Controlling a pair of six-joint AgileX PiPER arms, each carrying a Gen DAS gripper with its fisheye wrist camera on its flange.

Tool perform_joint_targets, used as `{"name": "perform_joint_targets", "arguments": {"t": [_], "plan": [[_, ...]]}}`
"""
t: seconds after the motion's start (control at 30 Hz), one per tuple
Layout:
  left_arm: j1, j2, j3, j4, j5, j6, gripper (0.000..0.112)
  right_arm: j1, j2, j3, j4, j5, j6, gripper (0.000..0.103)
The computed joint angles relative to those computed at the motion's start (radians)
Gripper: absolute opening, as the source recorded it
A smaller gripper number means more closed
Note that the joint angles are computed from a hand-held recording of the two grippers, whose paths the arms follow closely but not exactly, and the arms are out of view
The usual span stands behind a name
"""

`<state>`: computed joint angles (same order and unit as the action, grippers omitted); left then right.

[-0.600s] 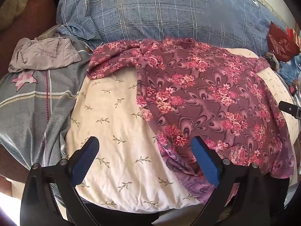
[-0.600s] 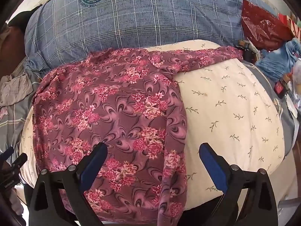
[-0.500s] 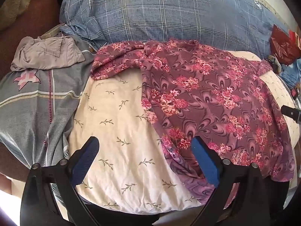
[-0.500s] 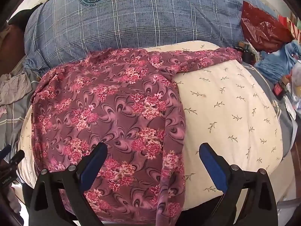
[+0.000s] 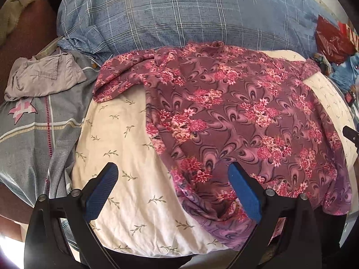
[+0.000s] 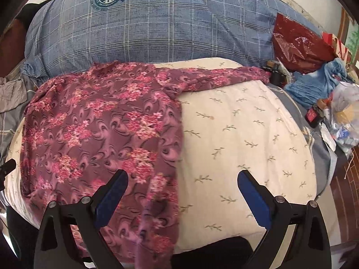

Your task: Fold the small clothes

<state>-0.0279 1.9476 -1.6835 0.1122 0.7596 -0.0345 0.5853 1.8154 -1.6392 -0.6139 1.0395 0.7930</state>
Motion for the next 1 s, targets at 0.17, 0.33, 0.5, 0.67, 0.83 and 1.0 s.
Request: {"name": "perform_joint_targets", "arguments": {"t": [0.17,0.33,0.5,0.67,0.83,1.0], "plan": [[-0.018,0.021,-0.033,0.009,0.035,-0.014,0.099,-0.055,-0.066,0.109,0.038,-0.071,0.038,0.098],[-0.033,0.04,-0.062,0.032,0.06,-0.031,0.099,-0.086,-0.091,0.166,0.073,-0.126,0.041,0.098],[-0.036,0.056,-0.081,0.025,0.073,-0.023,0.099,-0.088,-0.099,0.195,0.071,-0.165,0.06,0.098],[-0.031,0.068,-0.093,0.01,0.079,-0.011,0.099,-0.081,-0.079,0.167,0.08,-0.137,0.047,0.098],[-0.015,0.081,-0.105,-0.022,0.082,0.005,0.099,-0.068,-0.058,0.131,0.077,-0.109,0.039,0.098],[-0.001,0.087,-0.104,-0.048,0.077,0.023,0.099,-0.051,-0.035,0.092,0.073,-0.08,0.027,0.098]]}}
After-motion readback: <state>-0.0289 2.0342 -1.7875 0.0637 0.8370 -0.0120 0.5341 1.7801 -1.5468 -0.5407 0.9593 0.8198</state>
